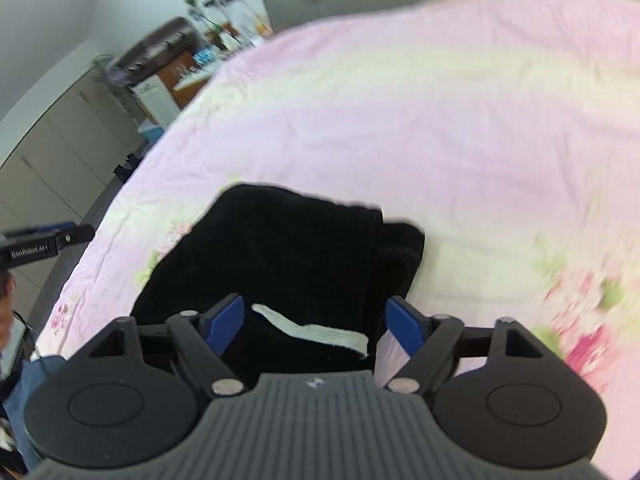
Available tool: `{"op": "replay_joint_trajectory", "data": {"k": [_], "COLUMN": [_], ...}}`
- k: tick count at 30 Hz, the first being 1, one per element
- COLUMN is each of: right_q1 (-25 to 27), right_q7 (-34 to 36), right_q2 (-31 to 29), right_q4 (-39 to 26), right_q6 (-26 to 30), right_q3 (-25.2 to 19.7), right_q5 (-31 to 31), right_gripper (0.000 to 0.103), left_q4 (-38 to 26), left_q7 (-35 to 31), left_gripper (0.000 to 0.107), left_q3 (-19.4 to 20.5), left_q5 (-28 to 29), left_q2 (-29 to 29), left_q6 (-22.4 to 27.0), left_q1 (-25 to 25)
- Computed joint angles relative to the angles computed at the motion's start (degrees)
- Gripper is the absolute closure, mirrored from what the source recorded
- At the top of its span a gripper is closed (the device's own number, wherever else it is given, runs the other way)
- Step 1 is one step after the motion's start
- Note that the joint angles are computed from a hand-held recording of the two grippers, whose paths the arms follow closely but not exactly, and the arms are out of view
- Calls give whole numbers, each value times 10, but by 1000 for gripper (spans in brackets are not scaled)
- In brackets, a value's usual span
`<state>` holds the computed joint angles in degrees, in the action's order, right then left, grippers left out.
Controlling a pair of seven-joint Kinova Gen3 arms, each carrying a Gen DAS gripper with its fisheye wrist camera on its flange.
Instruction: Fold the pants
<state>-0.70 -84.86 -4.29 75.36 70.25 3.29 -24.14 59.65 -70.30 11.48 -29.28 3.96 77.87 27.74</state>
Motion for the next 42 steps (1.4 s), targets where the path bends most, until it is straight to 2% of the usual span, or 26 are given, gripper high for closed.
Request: {"op": "replay_joint_trajectory", "data": {"k": [3, 6, 8, 11, 13, 17, 19, 24, 27, 31, 35, 42], "right_q1": [-8, -14, -33, -46, -54, -48, -38, -25, -33, -53, -53, -55], "right_q7": [24, 0, 1, -2, -13, -57, -85, -118, -129, -132, -136, -144], "right_q2": [-62, -129, -173, -229, -261, -328, -355, -400, -404, -401, -400, -398], "right_q4": [18, 48, 72, 102, 124, 178, 207, 269, 287, 307, 320, 327], "right_q6": [-25, -58, -78, -78, -79, -78, -92, -117, -115, -116, -122, -110], "right_q3": [-2, -25, -23, -31, -34, -58, -72, -117, -131, -136, -150, -147], "right_q5": [12, 55, 77, 103, 114, 137, 143, 173, 179, 181, 192, 201], "right_gripper": [22, 5, 5, 5, 5, 5, 5, 5, 5, 5, 5, 5], "left_q4": [22, 68, 107, 152, 165, 187, 202, 240, 261, 270, 272, 276], "left_q7": [35, 101, 147, 217, 259, 334, 366, 450, 485, 491, 491, 495], "left_gripper": [43, 42, 42, 40, 38, 33, 31, 26, 26, 26, 26, 24], "left_q3": [31, 81, 124, 195, 212, 275, 289, 292, 276, 244, 227, 211], "left_q5": [-43, -94, -122, -148, -179, -244, -270, -285, -266, -232, -214, -203], "left_q2": [-38, -75, -96, -122, -119, -109, -104, -98, -94, -87, -82, -78], "left_q6": [-1, -11, -22, -31, -8, 52, 73, 108, 118, 113, 119, 112], "left_q1": [33, 51, 43, 9, 31, 51, 70, 112, 132, 155, 177, 187]}}
